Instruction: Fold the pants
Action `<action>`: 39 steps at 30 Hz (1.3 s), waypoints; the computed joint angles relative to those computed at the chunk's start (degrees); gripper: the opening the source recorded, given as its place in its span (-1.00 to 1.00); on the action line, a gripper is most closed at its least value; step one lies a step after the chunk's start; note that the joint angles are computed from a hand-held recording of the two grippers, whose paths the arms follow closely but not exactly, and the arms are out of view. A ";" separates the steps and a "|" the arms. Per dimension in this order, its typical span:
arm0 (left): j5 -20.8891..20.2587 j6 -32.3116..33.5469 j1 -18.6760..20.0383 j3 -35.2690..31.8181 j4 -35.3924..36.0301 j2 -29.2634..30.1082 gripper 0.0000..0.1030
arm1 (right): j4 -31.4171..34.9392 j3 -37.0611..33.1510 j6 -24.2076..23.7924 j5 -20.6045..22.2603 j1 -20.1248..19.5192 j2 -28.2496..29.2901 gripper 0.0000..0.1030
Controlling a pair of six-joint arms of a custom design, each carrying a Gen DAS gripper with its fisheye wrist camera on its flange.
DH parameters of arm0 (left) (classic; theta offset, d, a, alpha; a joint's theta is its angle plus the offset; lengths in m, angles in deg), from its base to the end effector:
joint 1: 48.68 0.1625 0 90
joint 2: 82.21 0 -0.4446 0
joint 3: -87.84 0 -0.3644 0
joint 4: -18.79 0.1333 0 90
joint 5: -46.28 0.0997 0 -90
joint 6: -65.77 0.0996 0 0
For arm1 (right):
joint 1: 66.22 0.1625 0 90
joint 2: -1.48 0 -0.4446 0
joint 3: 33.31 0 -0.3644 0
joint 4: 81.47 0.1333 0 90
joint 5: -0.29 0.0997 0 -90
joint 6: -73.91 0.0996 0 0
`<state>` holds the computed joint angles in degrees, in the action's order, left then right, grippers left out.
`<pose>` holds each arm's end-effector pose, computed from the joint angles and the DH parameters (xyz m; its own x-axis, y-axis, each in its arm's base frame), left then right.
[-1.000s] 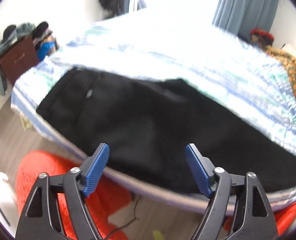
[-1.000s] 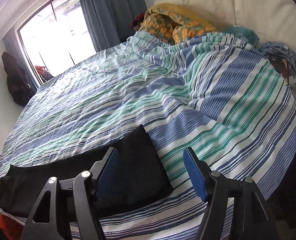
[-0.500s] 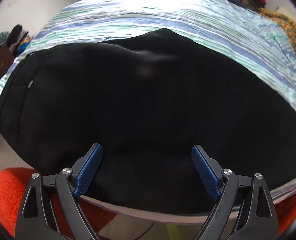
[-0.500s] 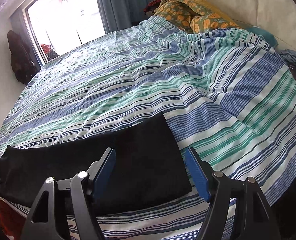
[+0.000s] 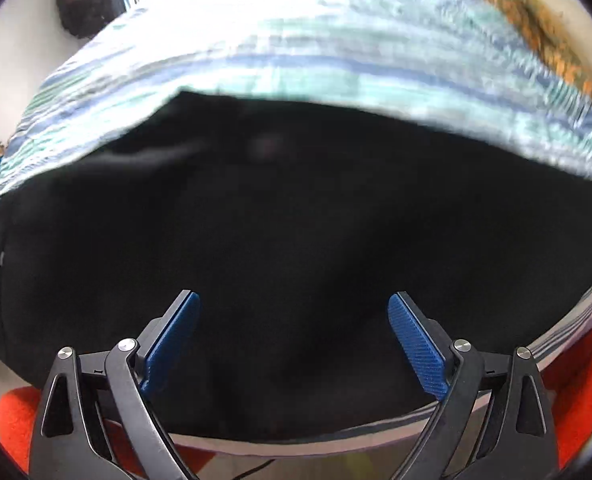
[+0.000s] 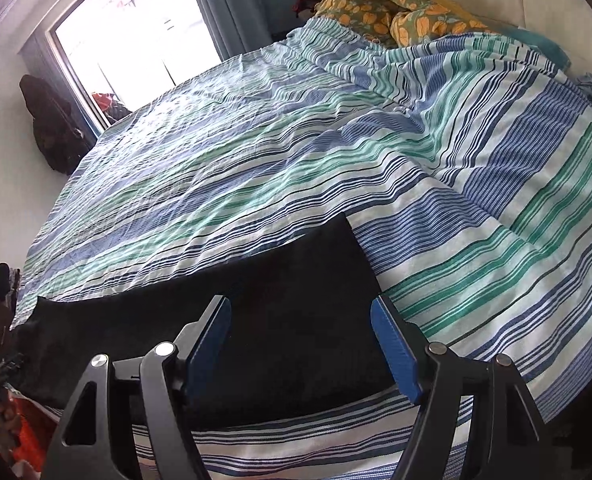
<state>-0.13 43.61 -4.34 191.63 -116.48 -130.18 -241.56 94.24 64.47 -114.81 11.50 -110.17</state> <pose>-0.2788 -0.5549 0.1021 -0.6504 0.3023 -0.6968 0.4943 0.8650 -0.0861 0.0214 -0.3300 0.5040 -0.8211 0.4278 0.3778 -0.0104 0.6507 -0.7593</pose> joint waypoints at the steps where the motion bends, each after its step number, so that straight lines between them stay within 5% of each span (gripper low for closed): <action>1: 1.07 -1.41 -0.84 0.63 1.29 -0.07 0.79 | 0.62 0.09 0.50 1.76 -1.24 -0.85 0.41; 7: -2.98 4.42 -3.83 -3.69 -5.69 2.53 0.80 | 1.31 1.26 1.81 8.55 -6.81 -4.52 0.41; 12: -8.16 9.06 -5.40 -20.39 0.01 13.81 0.83 | 1.66 1.08 2.10 10.06 -7.90 -4.91 0.41; 17: -5.31 8.60 -7.65 -31.58 7.25 25.15 0.83 | 2.26 0.85 1.58 11.06 -8.16 -5.02 0.41; 22: -5.77 11.64 -10.33 -20.25 3.13 22.69 0.79 | 4.29 0.86 1.64 15.82 -11.86 -7.23 0.41; 30: -9.05 6.30 -10.04 -13.79 -0.31 18.76 0.87 | 22.26 -1.30 8.46 38.12 -29.03 -16.02 0.41; 34: -7.75 7.36 -10.57 -12.04 -3.00 18.68 0.87 | 26.89 -1.21 11.10 39.62 -30.88 -16.18 0.41; 37: -7.89 7.11 -10.75 -11.01 -4.41 18.51 0.88 | 25.88 -1.35 13.98 35.26 -28.21 -12.90 0.41; 39: -7.93 7.45 -10.77 -10.45 -5.29 18.38 0.88 | 24.09 -0.77 14.64 36.88 -28.35 -11.13 0.42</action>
